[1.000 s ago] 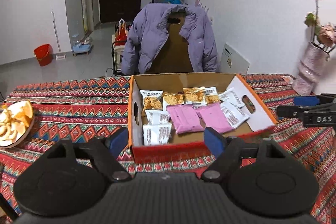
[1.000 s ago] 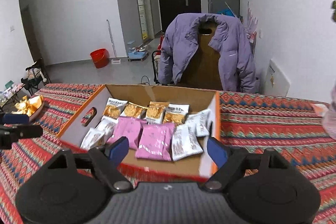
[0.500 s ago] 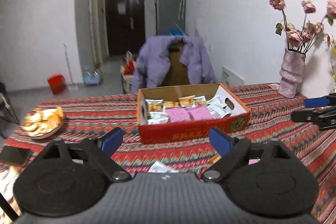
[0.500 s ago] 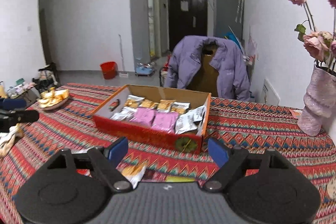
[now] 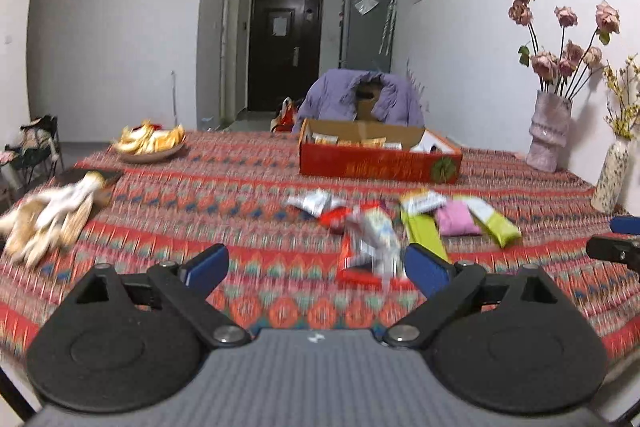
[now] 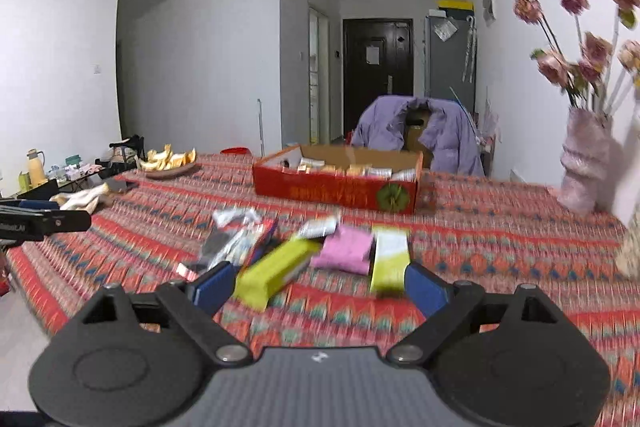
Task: Organize snacks
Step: 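Withdraw both tools from the box toward the remaining snack pile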
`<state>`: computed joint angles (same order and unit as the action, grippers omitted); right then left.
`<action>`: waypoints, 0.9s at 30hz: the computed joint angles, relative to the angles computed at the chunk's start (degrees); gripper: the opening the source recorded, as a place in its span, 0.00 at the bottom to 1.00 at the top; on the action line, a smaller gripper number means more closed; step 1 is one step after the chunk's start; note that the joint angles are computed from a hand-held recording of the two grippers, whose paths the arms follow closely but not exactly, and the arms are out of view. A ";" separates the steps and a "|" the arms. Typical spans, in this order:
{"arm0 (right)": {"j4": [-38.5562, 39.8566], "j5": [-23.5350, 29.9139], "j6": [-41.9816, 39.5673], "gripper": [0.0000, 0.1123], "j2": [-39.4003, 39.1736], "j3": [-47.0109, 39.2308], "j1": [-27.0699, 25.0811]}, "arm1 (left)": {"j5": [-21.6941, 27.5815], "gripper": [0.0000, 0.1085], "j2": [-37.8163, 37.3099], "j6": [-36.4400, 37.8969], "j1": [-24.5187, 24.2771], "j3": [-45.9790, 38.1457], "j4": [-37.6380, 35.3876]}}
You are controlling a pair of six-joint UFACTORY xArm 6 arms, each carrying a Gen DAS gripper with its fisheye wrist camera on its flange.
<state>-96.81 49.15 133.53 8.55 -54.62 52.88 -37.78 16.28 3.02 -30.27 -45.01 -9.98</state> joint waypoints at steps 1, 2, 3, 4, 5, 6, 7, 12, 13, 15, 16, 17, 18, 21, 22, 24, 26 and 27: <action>0.66 1.18 1.19 0.82 0.18 0.54 1.35 | -1.03 0.89 -0.48 -0.09 -0.30 1.69 -0.16; 1.04 2.26 2.63 0.82 0.33 1.18 2.70 | -2.28 0.89 -0.88 -0.06 -0.71 3.31 -0.50; 0.96 3.24 4.27 0.82 0.64 1.83 3.98 | -3.49 0.89 -0.94 -0.08 -1.08 4.46 -0.68; 1.30 4.12 5.29 0.82 1.12 2.28 5.16 | -4.13 0.89 -0.85 0.11 -1.37 5.23 -0.83; 2.31 4.65 5.26 0.82 1.71 2.41 6.04 | -4.43 0.89 -0.95 0.96 -1.96 6.08 -1.87; 3.23 5.06 4.89 0.82 2.41 2.35 6.74 | -5.00 0.89 -0.79 1.86 -2.51 6.65 -2.66; 4.31 5.65 4.15 0.82 3.14 2.14 7.55 | -6.04 0.89 -0.48 2.23 -2.74 7.40 -2.68; 4.93 6.65 6.03 0.82 4.65 2.22 9.44 | -5.90 0.89 0.61 2.65 -3.67 7.98 -3.79; 4.90 6.58 6.48 0.82 4.83 2.21 9.56 | -5.59 0.89 0.83 2.76 -3.80 7.78 -3.84; 4.91 6.49 6.29 0.82 5.20 2.03 9.53 | -5.23 0.89 1.39 3.35 -4.09 7.12 -4.11; 5.00 6.58 6.35 0.82 5.40 1.91 9.50 | -4.95 0.89 1.73 3.43 -4.14 6.69 -4.00; 4.90 6.40 6.59 0.82 5.36 1.99 9.26 | -4.42 0.89 1.98 3.48 -4.17 6.18 -3.90; 4.60 6.07 7.09 0.82 5.31 2.10 8.86 | -3.66 0.89 2.44 3.45 -4.24 5.33 -3.67; 4.20 4.70 7.68 0.80 5.26 2.09 7.16 | -1.51 0.89 4.30 4.10 -4.67 1.85 -3.37; 4.38 3.96 7.23 0.80 5.34 1.90 6.27 | -0.77 0.89 5.09 4.62 -4.97 0.31 -3.79; 4.98 3.02 6.08 0.80 5.55 1.39 4.70 | 0.94 0.89 6.82 5.22 -5.49 -3.21 -4.47; 3.65 1.74 7.03 0.80 5.38 1.43 2.71 | 2.94 0.89 8.46 5.94 -5.76 -6.75 -4.66; 2.82 0.71 7.77 0.78 5.23 1.41 1.45 | 3.98 0.89 9.56 6.95 -6.05 -9.02 -5.51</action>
